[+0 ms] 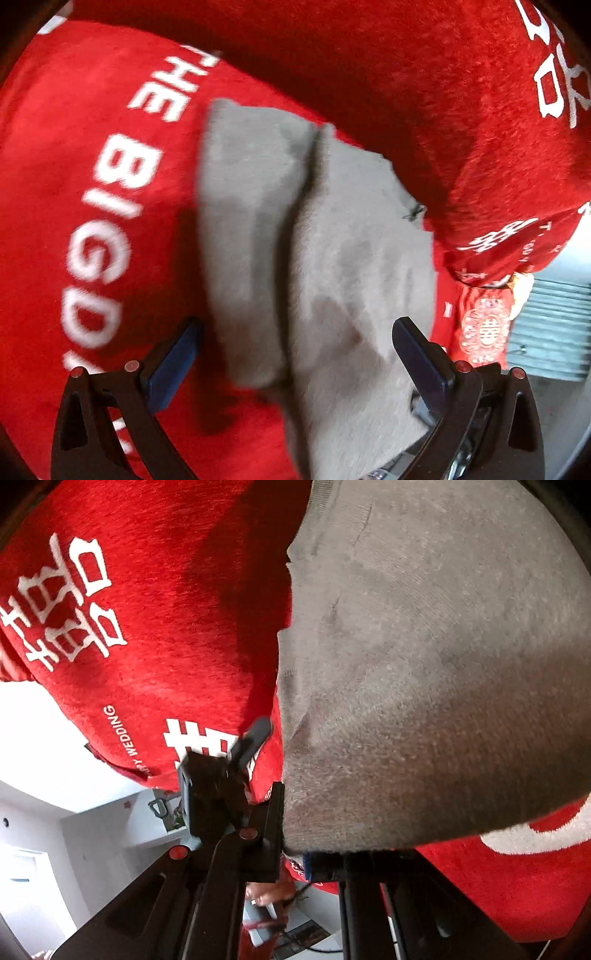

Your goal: Fold small clothes

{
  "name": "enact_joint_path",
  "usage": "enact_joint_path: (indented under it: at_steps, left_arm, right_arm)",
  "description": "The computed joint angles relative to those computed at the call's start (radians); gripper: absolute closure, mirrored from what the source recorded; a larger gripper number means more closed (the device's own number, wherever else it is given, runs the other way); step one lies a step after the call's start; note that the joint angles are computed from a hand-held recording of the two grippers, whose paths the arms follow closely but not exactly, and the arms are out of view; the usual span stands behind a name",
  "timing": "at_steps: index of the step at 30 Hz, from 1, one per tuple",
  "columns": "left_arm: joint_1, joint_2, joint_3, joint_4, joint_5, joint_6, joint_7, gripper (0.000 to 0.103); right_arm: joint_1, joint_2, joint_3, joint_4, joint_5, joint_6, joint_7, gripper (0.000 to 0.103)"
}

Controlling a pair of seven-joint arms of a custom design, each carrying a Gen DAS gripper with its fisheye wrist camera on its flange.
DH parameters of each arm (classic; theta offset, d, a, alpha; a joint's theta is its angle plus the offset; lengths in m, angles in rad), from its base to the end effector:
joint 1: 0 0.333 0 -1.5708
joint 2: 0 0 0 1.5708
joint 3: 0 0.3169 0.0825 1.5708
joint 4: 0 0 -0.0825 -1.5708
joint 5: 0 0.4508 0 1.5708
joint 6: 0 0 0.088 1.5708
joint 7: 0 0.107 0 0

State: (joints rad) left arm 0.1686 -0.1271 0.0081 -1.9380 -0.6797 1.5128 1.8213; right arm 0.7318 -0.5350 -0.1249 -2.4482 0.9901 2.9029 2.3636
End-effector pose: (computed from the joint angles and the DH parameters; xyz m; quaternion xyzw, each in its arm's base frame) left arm 0.5614 0.0290 0.5268 0.6565 -0.6625 0.2038 0.2977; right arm 0.4364 0.2345 0.5579 -0.2132 0.8207 0.3098 0.4302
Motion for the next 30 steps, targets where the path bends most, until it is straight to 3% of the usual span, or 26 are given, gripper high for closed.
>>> enact_joint_path:
  at_steps: [5, 7, 9, 11, 14, 18, 19, 20, 21, 22, 26, 30]
  left_arm:
    - [-0.054, -0.021, -0.039, -0.019, -0.019, 0.04, 0.016, 0.001]
    - [-0.07, -0.025, -0.049, -0.013, 0.01, 0.057, 0.026, 0.001]
    - [-0.083, -0.028, -0.057, -0.014, 0.044, 0.071, 0.023, 0.001]
    - [-0.093, -0.028, -0.062, -0.016, 0.078, 0.079, 0.013, 0.004]
    - [-0.102, -0.033, -0.064, -0.024, 0.117, 0.086, 0.003, 0.004]
    - [-0.114, -0.043, -0.071, -0.036, 0.154, 0.106, 0.0, 0.004]
    - [-0.116, -0.047, -0.072, -0.038, 0.163, 0.113, 0.0, 0.004]
    - [-0.121, -0.052, -0.077, -0.043, 0.176, 0.125, -0.005, 0.004]
    - [-0.124, -0.056, -0.079, -0.046, 0.189, 0.133, -0.007, 0.004]
    - [-0.13, -0.062, -0.085, -0.052, 0.204, 0.147, -0.014, 0.004]
    - [-0.149, -0.078, -0.099, -0.068, 0.247, 0.187, -0.038, 0.005]
    - [-0.168, -0.086, -0.116, -0.075, 0.317, 0.213, -0.072, 0.015]
  right_arm:
    - [-0.006, -0.011, 0.003, -0.014, -0.009, -0.076, 0.002, 0.095]
    - [-0.021, -0.016, 0.007, -0.018, -0.023, -0.145, 0.009, 0.093]
    - [-0.053, -0.02, 0.006, -0.002, -0.077, -0.278, 0.002, 0.09]
    - [-0.103, -0.015, 0.005, 0.04, -0.179, -0.467, -0.024, 0.077]
    - [-0.164, -0.033, 0.017, 0.062, -0.244, -0.596, -0.063, 0.053]
    - [-0.279, -0.062, 0.053, 0.093, -0.377, -0.682, -0.06, 0.052]
    - [-0.309, -0.07, 0.062, 0.094, -0.416, -0.685, -0.05, 0.052]
    - [-0.327, -0.08, 0.063, 0.083, -0.434, -0.682, -0.049, 0.062]
    - [-0.347, -0.078, 0.066, 0.083, -0.455, -0.671, -0.039, 0.074]
    - [-0.356, -0.071, 0.063, 0.085, -0.464, -0.663, -0.038, 0.099]
    - [-0.386, -0.003, 0.058, 0.127, -0.524, -0.683, -0.059, 0.099]
    - [-0.375, 0.087, 0.048, 0.174, -0.52, -0.744, -0.171, 0.101]
